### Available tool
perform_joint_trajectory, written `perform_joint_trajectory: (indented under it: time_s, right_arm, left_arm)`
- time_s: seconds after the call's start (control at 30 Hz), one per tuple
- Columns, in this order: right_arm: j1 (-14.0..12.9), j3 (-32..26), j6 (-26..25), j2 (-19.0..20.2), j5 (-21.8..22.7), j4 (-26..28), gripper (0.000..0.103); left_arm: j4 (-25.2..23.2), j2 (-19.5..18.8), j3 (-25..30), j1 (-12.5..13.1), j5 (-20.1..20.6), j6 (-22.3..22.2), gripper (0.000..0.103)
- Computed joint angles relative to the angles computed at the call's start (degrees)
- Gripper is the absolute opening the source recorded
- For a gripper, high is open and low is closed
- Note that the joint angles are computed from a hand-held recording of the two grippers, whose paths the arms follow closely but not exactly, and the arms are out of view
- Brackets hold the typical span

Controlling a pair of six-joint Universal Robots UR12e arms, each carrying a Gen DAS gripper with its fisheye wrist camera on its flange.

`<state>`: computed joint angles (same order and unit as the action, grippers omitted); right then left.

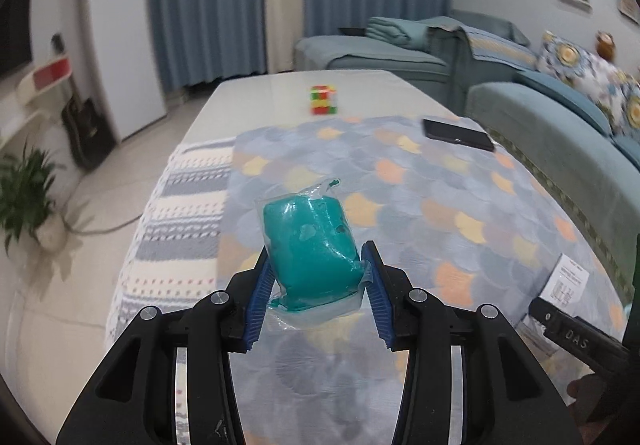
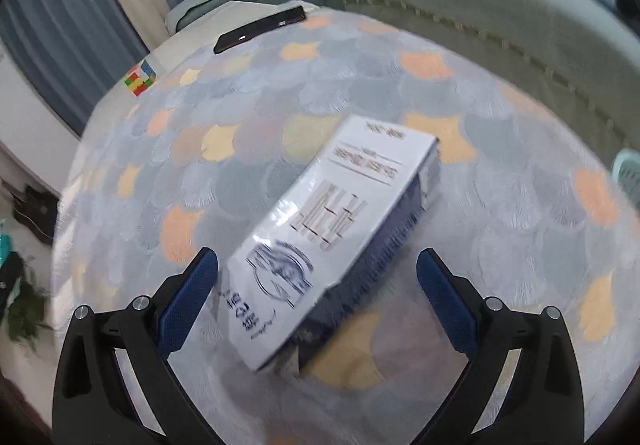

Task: Collect trash
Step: 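Grasp the white milk carton with the right gripper while the left holds the teal packet, then lift the teal packet and milk carton and carry both over the basket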

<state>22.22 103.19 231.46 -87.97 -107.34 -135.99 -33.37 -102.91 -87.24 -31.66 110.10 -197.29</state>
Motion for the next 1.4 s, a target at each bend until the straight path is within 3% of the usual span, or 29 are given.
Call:
perform_joint_trajectory:
  time_s: [0.1, 0.23, 0.33, 0.43, 0.57, 0.67, 0.8, 1.17, 1.4]
  right_arm:
    - [0.7, -2.7, -2.6, 2.0, -2.1, 2.4, 0.095]
    - [1.0, -5.7, -5.9, 4.6, -4.7, 11.2, 0.096]
    - [1.2, -3.8, -8.4, 3.5, -5.0, 7.0, 0.095]
    - [1.1, -0.2, -15.4, 1.5, -3.0, -1.4, 0.08]
    - [0.4, 2.8, -24.5, -1.4, 0.1, -6.4, 0.054]
    - [-0.1, 5.4, -30.5, -4.3, 1.6, -12.0, 0.051]
    - [1.2, 7.6, -37.7, -7.9, -1.2, -16.5, 0.051]
    - [-0.5, 10.3, -39.7, -15.1, -0.8, -20.5, 0.051]
    - [-2.2, 12.5, -40.2, -18.4, -2.2, -21.3, 0.051]
  left_arm:
    - [-0.7, 0.2, -0.3, 0.5, -0.1, -0.9, 0.042]
    - [-0.8, 0.2, -0.4, 0.5, -0.8, -0.4, 0.042]
    - [-0.5, 0.1, -0.3, 0.5, -1.3, 0.1, 0.042]
    - [0.3, 0.4, -0.5, 0.5, -3.0, 0.2, 0.042]
    - [1.8, 0.4, -0.4, -0.2, -3.1, 1.6, 0.042]
    - [3.1, 0.4, -0.2, -1.1, -1.9, 2.7, 0.042]
    - [5.7, 0.4, 0.3, -2.8, 0.1, 4.2, 0.042]
    - [11.7, -0.7, 2.8, -8.2, 4.1, 8.3, 0.042]
    - [12.7, -1.2, 3.1, -10.8, 3.6, 10.5, 0.042]
